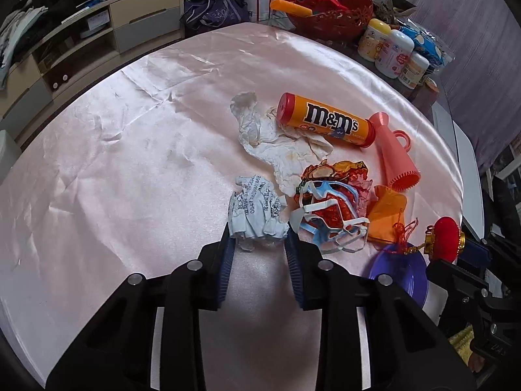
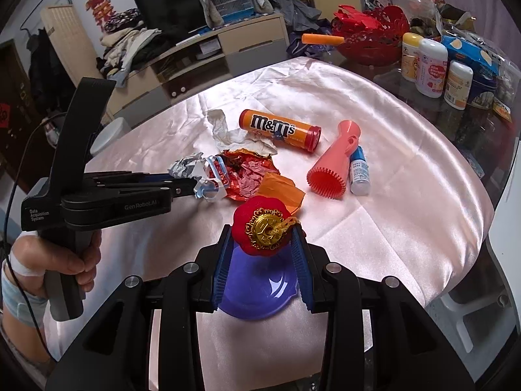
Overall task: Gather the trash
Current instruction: 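Lift the red ornament with the right tool while the left tool grasps crumpled foil, then drop the crumpled foil into the bin with the left tool while the right tool holds the ornament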
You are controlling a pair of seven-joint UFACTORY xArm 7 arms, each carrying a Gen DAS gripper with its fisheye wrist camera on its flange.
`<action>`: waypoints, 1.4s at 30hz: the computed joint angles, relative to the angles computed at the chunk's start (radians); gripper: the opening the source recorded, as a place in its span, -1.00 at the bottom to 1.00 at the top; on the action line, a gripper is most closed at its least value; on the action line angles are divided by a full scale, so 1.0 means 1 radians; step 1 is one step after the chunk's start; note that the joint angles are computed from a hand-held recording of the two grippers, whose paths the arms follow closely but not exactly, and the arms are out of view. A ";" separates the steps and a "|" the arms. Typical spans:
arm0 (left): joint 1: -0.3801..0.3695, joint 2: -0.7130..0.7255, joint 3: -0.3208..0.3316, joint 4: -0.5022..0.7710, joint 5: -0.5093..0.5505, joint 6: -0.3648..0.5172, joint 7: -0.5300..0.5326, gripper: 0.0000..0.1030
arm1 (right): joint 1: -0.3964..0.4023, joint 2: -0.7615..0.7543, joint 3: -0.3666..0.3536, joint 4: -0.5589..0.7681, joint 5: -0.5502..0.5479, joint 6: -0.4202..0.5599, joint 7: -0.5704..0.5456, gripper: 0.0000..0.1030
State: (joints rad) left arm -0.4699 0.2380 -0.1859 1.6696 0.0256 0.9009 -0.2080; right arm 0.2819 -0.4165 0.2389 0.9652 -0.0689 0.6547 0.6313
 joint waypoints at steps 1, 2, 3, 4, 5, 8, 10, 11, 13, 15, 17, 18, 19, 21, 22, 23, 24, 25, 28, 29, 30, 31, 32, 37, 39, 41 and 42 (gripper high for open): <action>0.002 -0.015 0.000 -0.012 -0.004 -0.003 0.002 -0.51 | 0.000 -0.006 0.001 0.001 -0.002 0.001 0.002 -0.28; 0.003 -0.030 0.000 -0.023 -0.005 -0.007 0.000 -0.57 | -0.001 -0.012 0.004 0.002 -0.005 0.004 0.005 -0.28; 0.004 -0.046 -0.001 -0.035 -0.004 -0.011 -0.002 -0.58 | -0.002 -0.020 0.006 0.003 -0.008 0.007 0.008 -0.28; 0.005 -0.063 -0.002 -0.047 -0.002 -0.016 -0.005 -0.60 | -0.003 -0.027 0.008 0.004 -0.011 0.011 0.011 -0.28; 0.006 -0.082 -0.003 -0.059 -0.001 -0.019 -0.007 -0.62 | -0.004 -0.035 0.012 0.006 -0.014 0.015 0.014 -0.28; 0.008 -0.134 -0.010 -0.089 0.006 -0.025 -0.017 -0.65 | -0.007 -0.065 0.022 0.011 -0.024 0.028 0.022 -0.28; 0.009 -0.176 -0.015 -0.114 0.013 -0.029 -0.028 -0.66 | -0.009 -0.093 0.029 0.012 -0.030 0.040 0.029 -0.28; 0.010 -0.196 -0.019 -0.123 0.016 -0.028 -0.031 -0.66 | -0.011 -0.108 0.033 0.011 -0.033 0.046 0.033 -0.28; 0.008 -0.234 -0.030 -0.143 0.025 -0.029 -0.038 -0.66 | -0.014 -0.140 0.041 0.009 -0.039 0.060 0.039 -0.28; 0.005 -0.276 -0.041 -0.167 0.033 -0.029 -0.044 -0.66 | -0.018 -0.179 0.050 0.000 -0.042 0.081 0.048 -0.28; 0.002 -0.318 -0.053 -0.196 0.034 -0.034 -0.046 -0.66 | -0.020 -0.221 0.056 -0.013 -0.041 0.104 0.055 -0.28; 0.000 -0.339 -0.060 -0.211 0.032 -0.039 -0.047 -0.66 | -0.021 -0.244 0.060 -0.020 -0.041 0.118 0.057 -0.28; -0.003 -0.360 -0.067 -0.227 0.027 -0.044 -0.049 -0.66 | -0.021 -0.267 0.063 -0.027 -0.040 0.133 0.059 -0.28; -0.010 -0.395 -0.080 -0.256 0.010 -0.055 -0.053 -0.66 | -0.022 -0.317 0.068 -0.046 -0.036 0.166 0.062 -0.28; -0.015 -0.410 -0.087 -0.268 0.001 -0.058 -0.056 -0.66 | -0.023 -0.344 0.070 -0.057 -0.033 0.184 0.064 -0.28; -0.020 -0.422 -0.095 -0.279 -0.006 -0.060 -0.059 -0.66 | -0.023 -0.369 0.071 -0.068 -0.029 0.200 0.066 -0.28; -0.025 -0.430 -0.103 -0.289 -0.011 -0.061 -0.064 -0.66 | -0.023 -0.396 0.071 -0.079 -0.024 0.217 0.067 -0.28; -0.032 -0.441 -0.112 -0.300 -0.016 -0.063 -0.067 -0.66 | -0.024 -0.419 0.072 -0.089 -0.019 0.233 0.069 -0.28; -0.057 -0.462 -0.132 -0.333 -0.041 -0.072 -0.068 -0.66 | -0.025 -0.501 0.077 -0.127 -0.004 0.296 0.076 -0.28; -0.066 -0.470 -0.136 -0.347 -0.053 -0.075 -0.066 -0.66 | -0.026 -0.528 0.077 -0.141 0.002 0.320 0.079 -0.28; -0.075 -0.474 -0.142 -0.359 -0.062 -0.080 -0.066 -0.66 | -0.027 -0.553 0.076 -0.155 0.006 0.342 0.079 -0.28; -0.085 -0.478 -0.146 -0.372 -0.073 -0.084 -0.066 -0.66 | -0.029 -0.578 0.078 -0.168 0.009 0.365 0.081 -0.28; -0.094 -0.481 -0.150 -0.384 -0.085 -0.086 -0.064 -0.66 | -0.030 -0.606 0.080 -0.185 0.013 0.386 0.084 -0.28; -0.138 -0.492 -0.169 -0.448 -0.130 -0.091 -0.069 -0.66 | -0.021 -0.719 0.081 -0.263 0.047 0.478 0.094 -0.27; -0.152 -0.496 -0.173 -0.472 -0.145 -0.098 -0.075 -0.66 | -0.012 -0.753 0.083 -0.292 0.066 0.505 0.097 -0.27; -0.167 -0.498 -0.175 -0.496 -0.168 -0.107 -0.081 -0.66 | 0.001 -0.778 0.086 -0.316 0.088 0.527 0.099 -0.28; -0.174 -0.496 -0.175 -0.505 -0.180 -0.110 -0.081 -0.66 | 0.008 -0.788 0.085 -0.329 0.099 0.536 0.100 -0.28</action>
